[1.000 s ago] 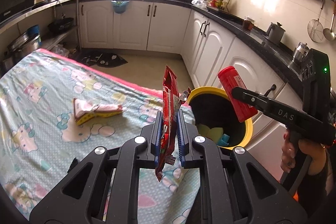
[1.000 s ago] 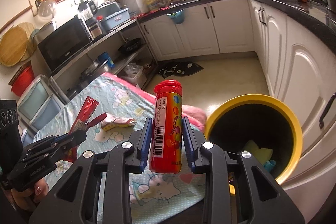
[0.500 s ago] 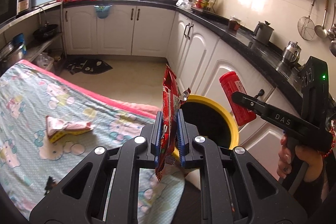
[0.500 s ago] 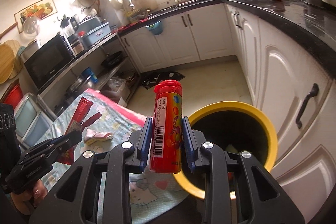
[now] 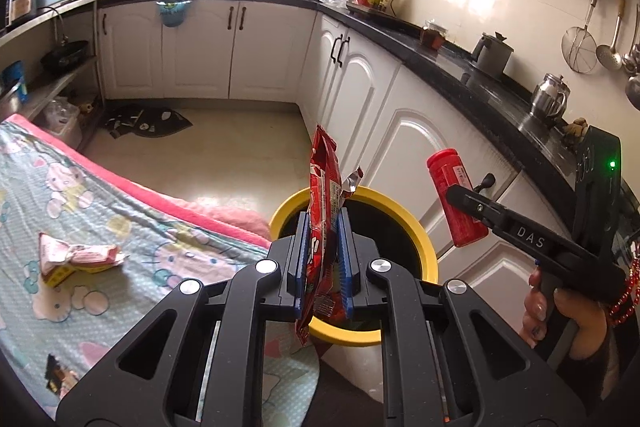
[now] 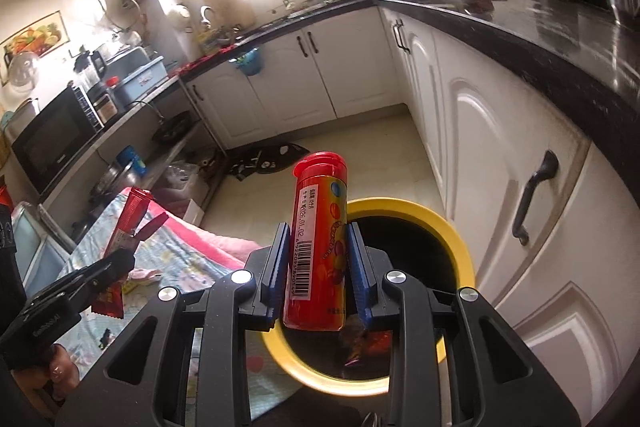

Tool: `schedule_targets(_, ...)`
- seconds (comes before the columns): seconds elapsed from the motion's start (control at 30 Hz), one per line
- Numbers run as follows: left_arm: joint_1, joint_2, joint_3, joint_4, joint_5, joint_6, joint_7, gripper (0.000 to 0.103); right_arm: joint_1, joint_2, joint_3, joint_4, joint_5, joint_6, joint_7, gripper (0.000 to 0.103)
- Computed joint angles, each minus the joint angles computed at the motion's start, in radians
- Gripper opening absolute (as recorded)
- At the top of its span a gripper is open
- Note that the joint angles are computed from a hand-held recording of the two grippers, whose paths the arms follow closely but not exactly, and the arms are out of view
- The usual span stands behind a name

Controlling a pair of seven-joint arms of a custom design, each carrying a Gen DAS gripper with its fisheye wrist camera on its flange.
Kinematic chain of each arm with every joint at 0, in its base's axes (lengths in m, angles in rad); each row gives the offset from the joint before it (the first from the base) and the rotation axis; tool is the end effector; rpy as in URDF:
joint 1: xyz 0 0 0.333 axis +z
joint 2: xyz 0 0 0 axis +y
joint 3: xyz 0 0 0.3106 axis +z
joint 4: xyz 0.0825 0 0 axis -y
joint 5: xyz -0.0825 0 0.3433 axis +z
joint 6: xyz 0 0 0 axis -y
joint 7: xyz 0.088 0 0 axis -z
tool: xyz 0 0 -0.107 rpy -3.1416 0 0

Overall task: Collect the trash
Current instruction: 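Carry the red tube and red wrapper in both tools over the bin, then open the right tool to drop the tube while the left tool drops the wrapper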

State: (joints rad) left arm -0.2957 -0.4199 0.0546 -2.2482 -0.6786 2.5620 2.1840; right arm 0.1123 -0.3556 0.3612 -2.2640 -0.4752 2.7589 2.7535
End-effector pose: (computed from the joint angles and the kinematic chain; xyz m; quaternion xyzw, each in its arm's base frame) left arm 0.4287 -0.0913 0.6183 -0.4916 0.7532 -0.4207 0.1185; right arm 0.3939 0.2489 0.5941 -0.5300 0.7243 -0.2105 0.3877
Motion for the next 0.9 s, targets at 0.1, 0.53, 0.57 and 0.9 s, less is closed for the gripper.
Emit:
schedule_targets(0.1,-0.005,0.026,-0.013,0.008,0.000,0.006,-0.004,0.009,0.004,0.006,-0.012,-0.018,0.014,0.011,-0.006,0.027)
schedule_targets(0.53,0.016,0.151,-0.079,0.065,0.003,-0.014,-0.023,0.009,0.033,0.055,-0.052,-0.067,0.079,0.037,-0.044,0.028)
schedule_targets(0.57,0.019,0.160,-0.086,0.069,0.004,-0.014,-0.026,0.010,0.036,0.061,-0.055,-0.069,0.085,0.038,-0.047,0.028)
schedule_targets(0.9,0.071,0.208,-0.123,0.077,0.022,0.012,-0.082,0.050,0.040,0.112,-0.070,-0.079,0.060,0.036,0.006,0.058)
